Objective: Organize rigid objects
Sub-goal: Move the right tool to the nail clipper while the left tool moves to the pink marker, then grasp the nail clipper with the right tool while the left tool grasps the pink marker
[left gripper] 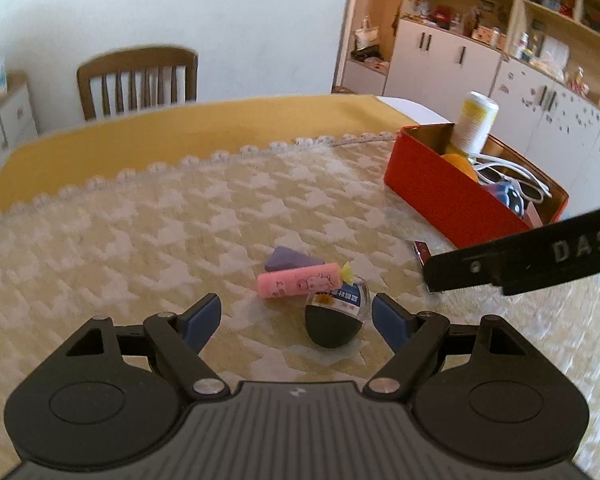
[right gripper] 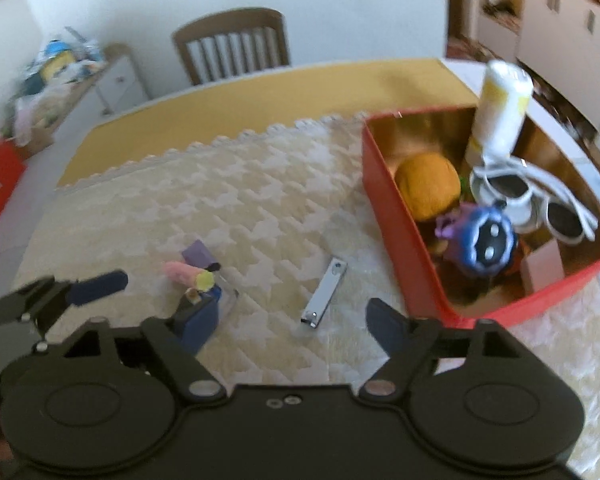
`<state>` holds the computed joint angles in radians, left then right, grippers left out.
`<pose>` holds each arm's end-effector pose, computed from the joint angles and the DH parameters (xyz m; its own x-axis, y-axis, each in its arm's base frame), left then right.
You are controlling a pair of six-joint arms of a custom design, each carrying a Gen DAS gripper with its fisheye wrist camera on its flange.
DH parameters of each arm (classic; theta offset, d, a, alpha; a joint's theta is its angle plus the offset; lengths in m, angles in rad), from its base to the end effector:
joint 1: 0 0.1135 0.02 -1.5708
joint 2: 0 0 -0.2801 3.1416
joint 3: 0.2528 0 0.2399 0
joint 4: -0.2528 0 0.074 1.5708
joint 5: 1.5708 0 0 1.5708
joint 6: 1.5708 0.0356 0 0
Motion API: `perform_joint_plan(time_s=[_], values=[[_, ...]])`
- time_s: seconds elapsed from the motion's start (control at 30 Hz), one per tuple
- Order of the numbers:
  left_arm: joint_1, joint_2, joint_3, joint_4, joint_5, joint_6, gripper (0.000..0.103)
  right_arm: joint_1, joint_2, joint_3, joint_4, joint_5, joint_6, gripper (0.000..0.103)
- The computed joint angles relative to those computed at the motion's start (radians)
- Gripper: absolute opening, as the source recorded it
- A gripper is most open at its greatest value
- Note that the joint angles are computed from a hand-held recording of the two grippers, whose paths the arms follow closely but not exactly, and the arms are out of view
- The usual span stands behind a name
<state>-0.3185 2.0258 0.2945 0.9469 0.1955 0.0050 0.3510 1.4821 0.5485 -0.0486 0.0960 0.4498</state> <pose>0.2279 -0.0824 0.0493 -0.6687 0.2256 -0.7085 0.4411 0.8874 -0.1337 0.2288 0.0801 0.1505 -0.8304 0.1568 -0.5346 0.0764 0.9825 0.1696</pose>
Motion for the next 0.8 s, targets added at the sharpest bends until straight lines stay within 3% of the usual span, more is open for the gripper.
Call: perform_joint_plan(time_s=[0.37, 0.8], values=[[0.032, 0.04, 0.08, -0.051, 0.055, -0.071, 0.083, -0.002, 0.168, 0.126, -0.074, 0.011, 0.188, 0.064], [0.032, 0.076, 0.121, -0.063, 0.066, -0.079, 0.081, -0.004, 0.261, 0.19, -0.095, 0.033, 0.215, 0.045]])
